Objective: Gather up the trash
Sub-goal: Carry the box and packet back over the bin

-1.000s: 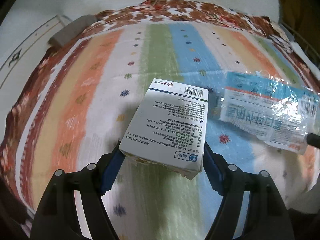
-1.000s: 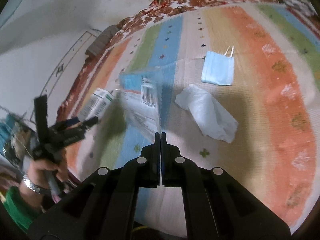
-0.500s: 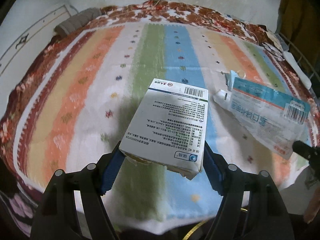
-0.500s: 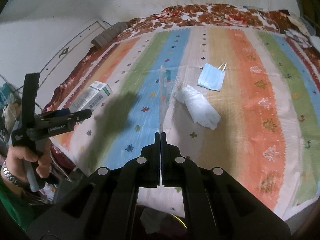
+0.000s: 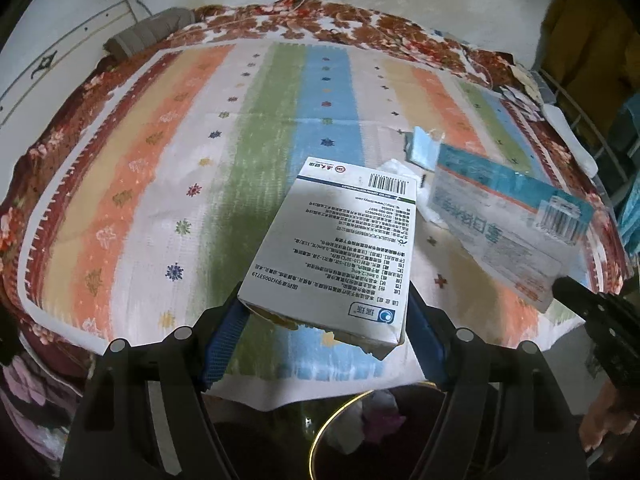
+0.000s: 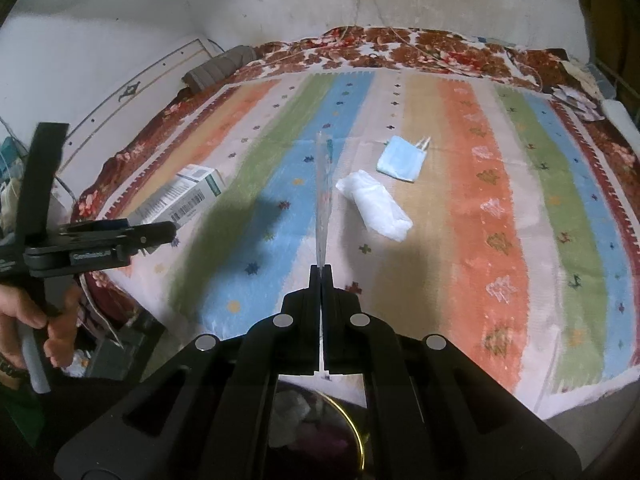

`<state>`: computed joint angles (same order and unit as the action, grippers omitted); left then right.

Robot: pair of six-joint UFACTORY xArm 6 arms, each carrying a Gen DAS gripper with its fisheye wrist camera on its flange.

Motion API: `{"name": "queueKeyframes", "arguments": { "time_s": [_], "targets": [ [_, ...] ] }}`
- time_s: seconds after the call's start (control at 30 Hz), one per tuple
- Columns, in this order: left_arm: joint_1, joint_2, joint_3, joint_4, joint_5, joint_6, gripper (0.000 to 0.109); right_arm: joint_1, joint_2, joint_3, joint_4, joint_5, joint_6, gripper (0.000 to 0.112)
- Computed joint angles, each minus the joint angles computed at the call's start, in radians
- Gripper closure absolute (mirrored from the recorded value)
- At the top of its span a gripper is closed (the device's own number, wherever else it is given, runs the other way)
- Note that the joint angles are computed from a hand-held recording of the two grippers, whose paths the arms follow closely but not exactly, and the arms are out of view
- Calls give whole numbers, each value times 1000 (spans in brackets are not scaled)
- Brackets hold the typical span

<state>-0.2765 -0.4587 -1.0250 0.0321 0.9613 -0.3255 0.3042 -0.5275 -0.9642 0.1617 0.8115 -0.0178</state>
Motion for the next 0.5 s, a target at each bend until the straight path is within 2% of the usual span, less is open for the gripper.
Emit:
{"name": "queueKeyframes", "arguments": {
  "time_s": [0.5],
  "targets": [
    [-96,-172,96,-39,0,-58,35,31,-195,117,-22,49,21,112]
  ]
}}
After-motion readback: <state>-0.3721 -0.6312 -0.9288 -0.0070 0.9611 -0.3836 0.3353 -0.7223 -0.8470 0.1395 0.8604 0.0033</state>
